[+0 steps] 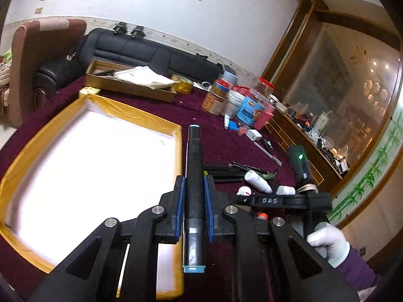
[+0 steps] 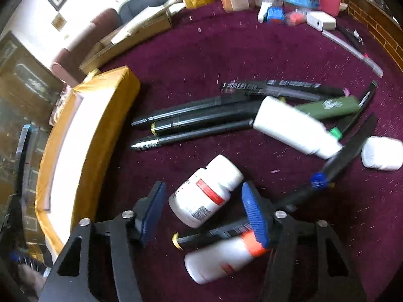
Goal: Organize rigid objects
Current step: 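Carry the marker to the white tray with left tool while right tool grasps red-labelled pill bottle, then lower marker into tray and open left tool while right tool sets pill bottle in tray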
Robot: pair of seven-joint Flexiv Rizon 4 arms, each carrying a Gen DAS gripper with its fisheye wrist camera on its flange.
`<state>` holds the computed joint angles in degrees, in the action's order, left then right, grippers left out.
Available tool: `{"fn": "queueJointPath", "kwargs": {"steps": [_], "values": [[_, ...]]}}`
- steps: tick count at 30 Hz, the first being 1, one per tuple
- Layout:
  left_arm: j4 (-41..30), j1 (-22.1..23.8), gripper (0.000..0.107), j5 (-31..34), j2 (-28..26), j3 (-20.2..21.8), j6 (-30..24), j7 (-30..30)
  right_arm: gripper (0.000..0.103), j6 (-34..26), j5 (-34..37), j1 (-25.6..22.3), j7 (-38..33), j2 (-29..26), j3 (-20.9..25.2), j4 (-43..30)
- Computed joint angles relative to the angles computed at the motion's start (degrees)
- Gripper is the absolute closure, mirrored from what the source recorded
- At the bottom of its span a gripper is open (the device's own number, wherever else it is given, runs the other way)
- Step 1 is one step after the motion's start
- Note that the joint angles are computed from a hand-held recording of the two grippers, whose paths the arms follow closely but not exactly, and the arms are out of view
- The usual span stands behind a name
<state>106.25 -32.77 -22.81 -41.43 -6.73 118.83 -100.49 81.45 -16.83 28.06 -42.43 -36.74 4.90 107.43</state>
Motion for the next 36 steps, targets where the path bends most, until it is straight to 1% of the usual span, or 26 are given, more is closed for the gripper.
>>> {"fn": "queueJointPath", "kwargs": {"steps": [1, 3, 5, 8, 11, 13, 15, 16, 17, 18, 19, 20, 22, 23, 25, 27, 28, 29, 30, 31, 32, 33, 34, 36], "values": [[0.35, 0.73, 0.095, 0.57, 0.12, -0.41, 0.28, -0.33, 0.061, -0.58, -1.05, 2.04, 1.36, -0.02, -2.39, -0.14], [1.04, 2.91, 0.095, 2.16, 0.43, -1.70, 0.27, -1.30, 0.061, 0.74, -1.41, 2.54, 2.43, -0.27, -3.25, 0.16], [1.53, 6.36, 0.095, 4.85, 0.56, -3.99, -0.42, -2.90, 0.061, 3.27, -1.90, 3.50, 3.52, 1.11, -4.91, 2.39], [1.36, 11.28, 0.095, 8.52, 0.45, -7.10, -3.00, -5.22, 0.061, 6.95, -1.59, 2.80, 3.22, 3.26, -4.11, 4.30], [-0.85, 13.80, 0.094, 10.00, -0.08, -7.97, -7.80, -5.89, 0.061, 9.13, -0.85, 0.52, 0.99, 4.09, -0.78, 2.79], [-4.03, 15.24, 0.095, 10.09, -1.30, -8.62, -12.42, -5.61, 0.061, 8.35, -0.34, -2.14, -1.58, 2.24, 4.06, -2.04], [-8.10, 15.45, 0.095, 9.33, -3.06, -8.08, -16.82, -4.94, 0.061, 5.06, 0.24, -4.12, -4.24, -0.90, 8.35, -8.33], [-10.46, 15.91, 0.095, 8.77, -4.32, -8.24, -18.92, -4.67, 0.061, 3.65, 0.58, -4.15, -5.31, -2.49, 9.23, -11.10], [-12.29, 16.95, 0.095, 8.53, -5.57, -9.31, -20.32, -4.26, 0.061, 1.15, 0.92, -4.31, -6.69, -4.93, 10.77, -15.33], [-14.86, 18.39, 0.095, 8.11, -7.66, -10.98, -21.61, -3.78, 0.061, -0.81, 1.45, -4.14, -7.59, -6.40, 11.44, -18.04], [-16.09, 18.97, 0.095, 7.59, -8.77, -11.67, -22.14, -3.75, 0.061, -3.39, 1.88, -3.55, -8.15, -8.21, 11.81, -21.43], [-17.02, 19.70, 0.095, 7.06, -9.91, -12.64, -22.41, -3.82, 0.061, -5.20, 2.35, -2.77, -8.51, -9.95, 11.73, -24.24], [-17.64, 22.61, 0.095, 6.85, -12.31, -16.98, -21.59, -3.41, 0.061, -8.90, 3.34, -1.71, -9.84, -12.88, 12.03, -29.51], [-17.65, 23.17, 0.095, 6.82, -12.87, -17.87, -21.30, -3.48, 0.060, -10.79, 3.36, -0.57, -10.04, -14.02, 11.23, -31.84], [-17.48, 23.13, 0.095, 6.43, -13.36, -17.96, -20.90, -4.25, 0.060, -13.36, 3.38, 1.55, -10.25, -15.95, 8.95, -34.94], [-17.17, 22.92, 0.095, 6.22, -13.47, -17.64, -20.51, -5.08, 0.060, -15.56, 4.69, 2.20, -11.19, -17.37, 8.51, -37.53], [-17.00, 21.96, 0.095, 5.67, -13.14, -16.32, -20.59, -5.99, 0.060, -16.13, 4.98, 2.81, -11.22, -17.85, 7.58, -38.30], [-17.19, 21.17, 0.093, 5.24, -12.96, -15.20, -21.15, -6.64, 0.060, -16.26, 4.76, 3.63, -10.99, -18.16, 6.12, -38.78], [-17.15, 21.05, 0.090, 5.20, -12.98, -15.05, -21.27, -6.93, 0.060, -16.06, 4.32, 4.58, -10.43, -17.97, 4.51, -38.40], [-16.76, 21.73, 0.087, 5.60, -13.26, -16.05, -20.62, -6.89, 0.060, -16.08, 3.72, 5.34, -9.96, -17.62, 3.15, -37.93], [-16.49, 22.11, 0.082, 5.75, -13.45, -16.56, -20.21, -7.15, 0.060, -15.59, 3.82, 5.20, -10.32, -17.39, 3.30, -37.61], [-16.06, 22.33, 0.081, 5.66, -13.55, -16.91, -19.56, -7.81, 0.059, -14.97, 4.18, 4.99, -10.35, -16.90, 3.48, -36.95], [-14.83, 23.64, 0.080, 6.23, -13.98, -18.91, -17.12, -8.51, 0.059, -13.68, 4.53, 5.00, -9.62, -16.13, 3.09, -35.76], [-14.19, 23.97, 0.078, 6.90, -14.21, -19.49, -15.48, -10.24, 0.058, -11.48, 4.78, 4.85, -8.92, -14.56, 2.73, -33.40]]}}
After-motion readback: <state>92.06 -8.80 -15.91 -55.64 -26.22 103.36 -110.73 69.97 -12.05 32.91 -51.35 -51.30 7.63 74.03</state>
